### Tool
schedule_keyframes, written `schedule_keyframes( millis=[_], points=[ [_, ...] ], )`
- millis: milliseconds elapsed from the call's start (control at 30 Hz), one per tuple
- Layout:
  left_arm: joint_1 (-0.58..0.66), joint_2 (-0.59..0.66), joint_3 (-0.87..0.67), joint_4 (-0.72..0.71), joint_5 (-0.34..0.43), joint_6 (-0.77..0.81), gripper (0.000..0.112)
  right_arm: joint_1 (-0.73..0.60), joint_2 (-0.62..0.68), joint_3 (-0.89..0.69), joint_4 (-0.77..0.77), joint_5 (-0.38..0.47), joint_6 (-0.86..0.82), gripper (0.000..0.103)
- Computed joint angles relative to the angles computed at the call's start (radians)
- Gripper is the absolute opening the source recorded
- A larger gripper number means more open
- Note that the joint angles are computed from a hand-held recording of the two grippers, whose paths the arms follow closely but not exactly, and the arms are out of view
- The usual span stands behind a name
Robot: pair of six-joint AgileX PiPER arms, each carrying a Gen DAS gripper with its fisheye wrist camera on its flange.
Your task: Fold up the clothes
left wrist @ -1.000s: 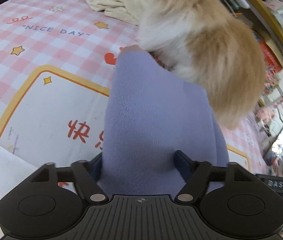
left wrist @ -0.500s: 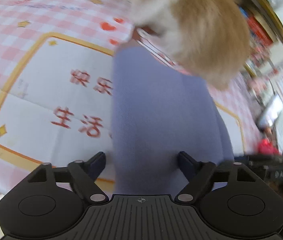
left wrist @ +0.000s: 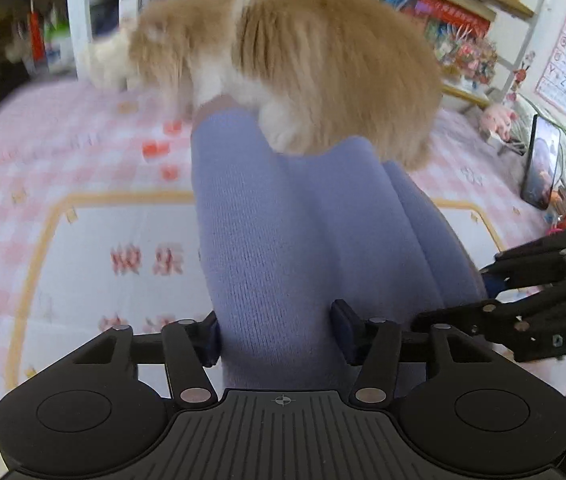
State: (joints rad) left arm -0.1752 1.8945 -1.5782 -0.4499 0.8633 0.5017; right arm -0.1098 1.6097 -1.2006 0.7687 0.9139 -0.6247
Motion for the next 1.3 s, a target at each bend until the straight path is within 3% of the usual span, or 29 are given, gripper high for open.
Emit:
schedule_keyframes(
  millis=[200,333,400,533,633,833,1033,1300],
  points=[
    [0.127,0.139,-0.124,-0.160,0.182,-0.116,0.070,-0.077,0.111,-0.056,0.031,0.108,0.142,0.051],
    [0.151,0.156,-0.105,-0.243,0.165,-0.119,0.069,-0.089,0.121,-0.048,0.074,0.111,0.123,0.053],
    [0.132,0.147,-0.094,-0.226,0.144,-0.110,0.069,-0.075,0.128,-0.055,0.078,0.106,0.110,0.052],
    [0.099,0.125,-0.067,-0.180,0.097,-0.103,0.068,-0.061,0.148,-0.069,0.100,0.102,0.087,0.037],
    [0.077,0.077,-0.035,-0.143,0.062,-0.082,0.058,-0.060,0.103,-0.024,0.118,0.058,0.029,0.030],
    [0.067,0.036,-0.019,-0.206,0.046,0.058,0.054,-0.023,-0.063,0.105,0.106,-0.144,-0.140,0.029],
    [0.046,0.032,-0.038,-0.154,0.057,0.010,0.054,-0.002,-0.071,0.109,0.088,-0.160,-0.137,0.029],
    [0.060,0.037,-0.080,-0.167,0.086,0.065,0.054,0.038,-0.099,0.109,0.062,-0.210,-0.069,0.029]
  ],
)
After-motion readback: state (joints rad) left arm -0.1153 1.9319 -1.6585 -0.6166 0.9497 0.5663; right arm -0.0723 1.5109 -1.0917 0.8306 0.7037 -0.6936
